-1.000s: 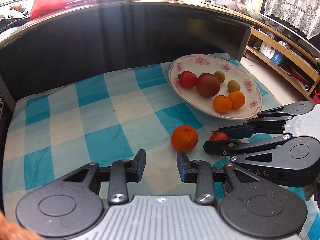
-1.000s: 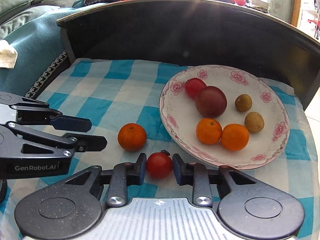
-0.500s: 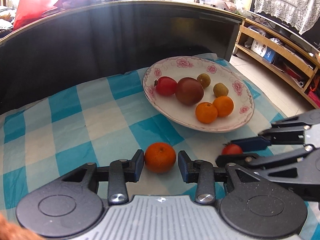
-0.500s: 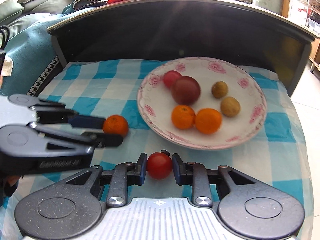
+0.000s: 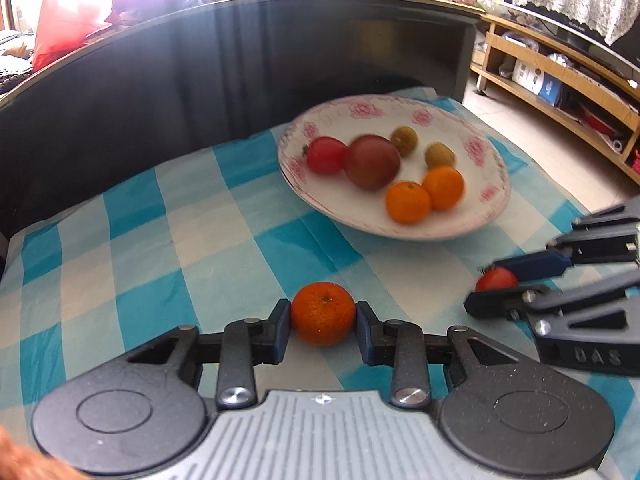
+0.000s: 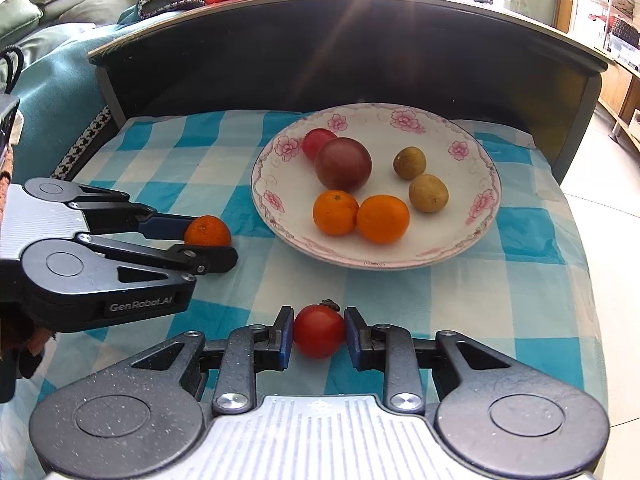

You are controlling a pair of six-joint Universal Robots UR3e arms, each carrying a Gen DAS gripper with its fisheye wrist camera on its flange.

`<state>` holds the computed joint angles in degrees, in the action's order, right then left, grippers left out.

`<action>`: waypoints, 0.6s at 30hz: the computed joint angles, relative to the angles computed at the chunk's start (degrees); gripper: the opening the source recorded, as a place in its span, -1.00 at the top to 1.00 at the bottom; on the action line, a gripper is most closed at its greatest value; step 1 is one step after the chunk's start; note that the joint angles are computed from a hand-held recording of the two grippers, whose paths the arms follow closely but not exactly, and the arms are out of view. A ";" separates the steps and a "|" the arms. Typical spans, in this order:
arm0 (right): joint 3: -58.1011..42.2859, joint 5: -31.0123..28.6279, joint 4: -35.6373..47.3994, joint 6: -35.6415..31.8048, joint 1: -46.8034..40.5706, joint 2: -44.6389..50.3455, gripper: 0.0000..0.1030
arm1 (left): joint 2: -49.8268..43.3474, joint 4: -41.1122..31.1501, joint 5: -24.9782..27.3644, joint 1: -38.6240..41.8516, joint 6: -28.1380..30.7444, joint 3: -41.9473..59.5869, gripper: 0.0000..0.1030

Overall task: Organize fruits
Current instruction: 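Grasp the orange with the left tool while the right tool grasps a red tomato, then carry the orange and tomato over the white bowl with both tools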

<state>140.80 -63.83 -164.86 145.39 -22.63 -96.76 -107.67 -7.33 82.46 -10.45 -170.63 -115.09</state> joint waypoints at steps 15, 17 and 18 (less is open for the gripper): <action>8.69 1.33 17.72 -12.22 -10.75 -22.18 0.59 | 8.33 -2.54 10.89 -11.58 -7.94 -7.91 0.17; 9.57 1.71 19.67 -13.81 -11.85 -24.71 0.58 | 8.33 -3.07 13.34 -13.29 -8.07 -7.66 0.17; 10.21 1.59 19.38 -14.57 -11.85 -25.32 0.58 | 8.15 -3.34 14.05 -13.77 -7.96 -7.28 0.17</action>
<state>151.01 -62.24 -145.48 130.83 -34.48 -122.08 -99.52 -10.67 96.51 -24.23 -178.59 -122.38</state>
